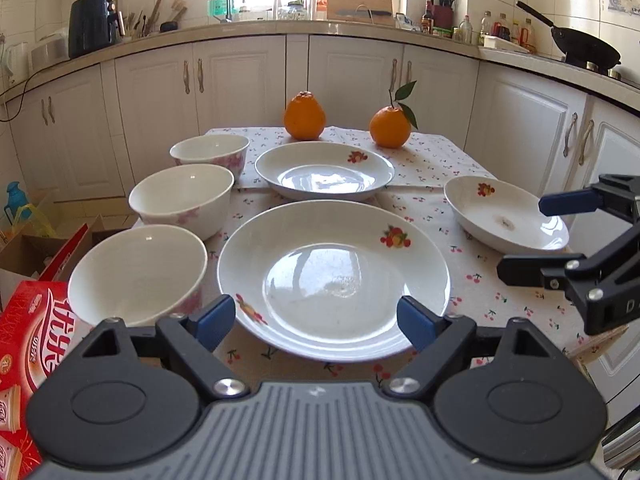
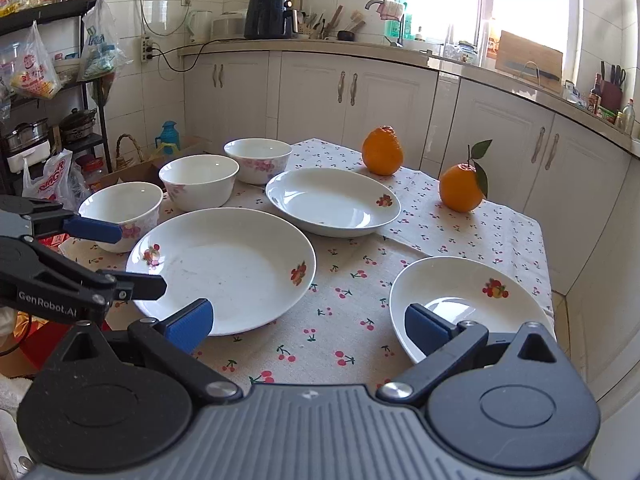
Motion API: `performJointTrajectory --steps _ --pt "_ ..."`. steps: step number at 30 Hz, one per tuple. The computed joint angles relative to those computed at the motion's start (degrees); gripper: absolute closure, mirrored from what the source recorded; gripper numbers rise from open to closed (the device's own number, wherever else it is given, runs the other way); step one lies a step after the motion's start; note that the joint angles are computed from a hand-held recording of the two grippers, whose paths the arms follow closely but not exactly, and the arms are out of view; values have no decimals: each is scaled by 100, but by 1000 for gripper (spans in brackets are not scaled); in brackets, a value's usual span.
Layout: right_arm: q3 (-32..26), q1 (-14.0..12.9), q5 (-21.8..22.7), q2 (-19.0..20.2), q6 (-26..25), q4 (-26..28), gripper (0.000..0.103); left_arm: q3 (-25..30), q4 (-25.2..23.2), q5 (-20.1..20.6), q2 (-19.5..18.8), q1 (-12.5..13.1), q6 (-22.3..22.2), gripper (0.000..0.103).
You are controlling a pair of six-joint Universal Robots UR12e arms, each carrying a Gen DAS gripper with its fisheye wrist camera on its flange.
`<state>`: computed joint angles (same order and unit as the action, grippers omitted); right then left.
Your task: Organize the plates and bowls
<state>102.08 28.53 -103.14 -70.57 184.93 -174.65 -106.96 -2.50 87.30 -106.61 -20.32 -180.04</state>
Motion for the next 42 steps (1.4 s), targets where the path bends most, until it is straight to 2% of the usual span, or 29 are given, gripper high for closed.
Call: performJointTrajectory --steps 5,10,15,18,20,28,32,37,39,42 --pt "-175 -45 187 76 -219 196 0 -72 -66 -193 31 58 46 15" --pt "-408 -140 490 181 -372 498 0 -92 -110 -158 19 59 321 14" --pt "-658 -277 1020 306 -422 841 0 -105 -82 -539 -6 159 345 8" --pt "-802 -345 1268 385 -401 1079 0 -112 -161 -690 -3 185 552 8" --pt "-883 -368 1335 436 -460 1229 0 -110 -200 -700 -19 182 665 8" --pt "-1282 -481 1865 675 -862 1926 0 81 -482 -609 -200 155 668 8" --pt "-1533 -549 2098 817 -1203 2228 0 100 -442 -509 -248 129 716 2" --pt "-1845 -677 2524 979 -1367 2646 0 116 -418 -465 -275 119 663 0" --pt "-1968 -753 2832 1047 -1441 2848 0 106 -377 -468 -277 119 664 0" --pt "-2093 -837 3198 1128 -1482 3030 5 74 -263 -464 -285 111 669 0"
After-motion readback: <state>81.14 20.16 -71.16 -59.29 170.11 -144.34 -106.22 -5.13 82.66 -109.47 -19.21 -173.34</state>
